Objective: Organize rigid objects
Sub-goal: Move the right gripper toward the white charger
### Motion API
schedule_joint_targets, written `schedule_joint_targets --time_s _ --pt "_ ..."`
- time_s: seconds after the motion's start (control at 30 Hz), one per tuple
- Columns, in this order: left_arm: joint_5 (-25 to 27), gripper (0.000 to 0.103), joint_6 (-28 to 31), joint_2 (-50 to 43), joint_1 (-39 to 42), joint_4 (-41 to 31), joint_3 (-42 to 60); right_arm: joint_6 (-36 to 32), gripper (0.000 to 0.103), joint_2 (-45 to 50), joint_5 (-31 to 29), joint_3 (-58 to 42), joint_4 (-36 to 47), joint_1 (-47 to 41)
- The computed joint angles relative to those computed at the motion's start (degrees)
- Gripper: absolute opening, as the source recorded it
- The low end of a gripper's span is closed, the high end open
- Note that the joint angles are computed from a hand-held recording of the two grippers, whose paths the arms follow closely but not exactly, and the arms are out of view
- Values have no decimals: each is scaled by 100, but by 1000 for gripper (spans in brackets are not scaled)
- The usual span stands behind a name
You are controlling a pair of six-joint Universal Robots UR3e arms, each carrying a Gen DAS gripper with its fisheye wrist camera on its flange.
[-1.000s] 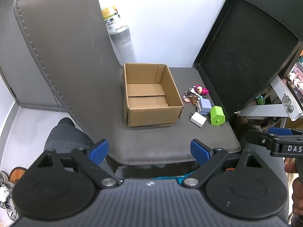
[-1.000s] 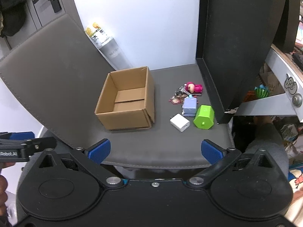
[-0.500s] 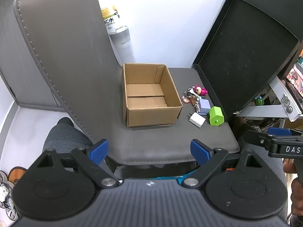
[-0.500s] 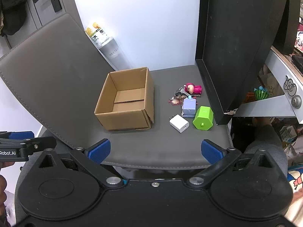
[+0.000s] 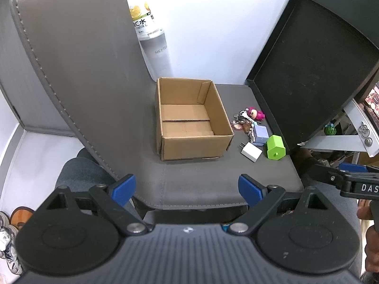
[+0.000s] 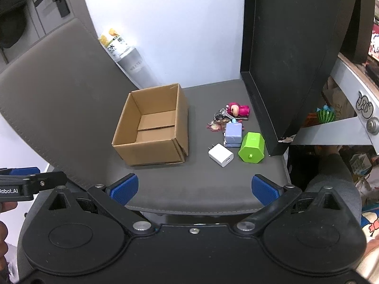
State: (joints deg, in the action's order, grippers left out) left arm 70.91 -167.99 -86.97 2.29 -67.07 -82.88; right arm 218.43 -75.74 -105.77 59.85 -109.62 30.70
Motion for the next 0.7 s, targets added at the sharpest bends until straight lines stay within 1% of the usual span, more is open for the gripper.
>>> schedule_joint_targets --time_s 0.27,0.4,0.5,0.7 --pt "140 92 -194 -568 -114 125 357 -52 103 -38 170 409 -345 -305" --pt "201 92 -245 -890 -185 145 601 -58 103 -2 266 527 -430 -441" --pt "251 92 -275 -1058 -244 289 673 -87 103 4 375 603 -485 -541" --pt "335 92 -429 -1549 -362 266 1073 -247 103 102 403 661 -611 -681"
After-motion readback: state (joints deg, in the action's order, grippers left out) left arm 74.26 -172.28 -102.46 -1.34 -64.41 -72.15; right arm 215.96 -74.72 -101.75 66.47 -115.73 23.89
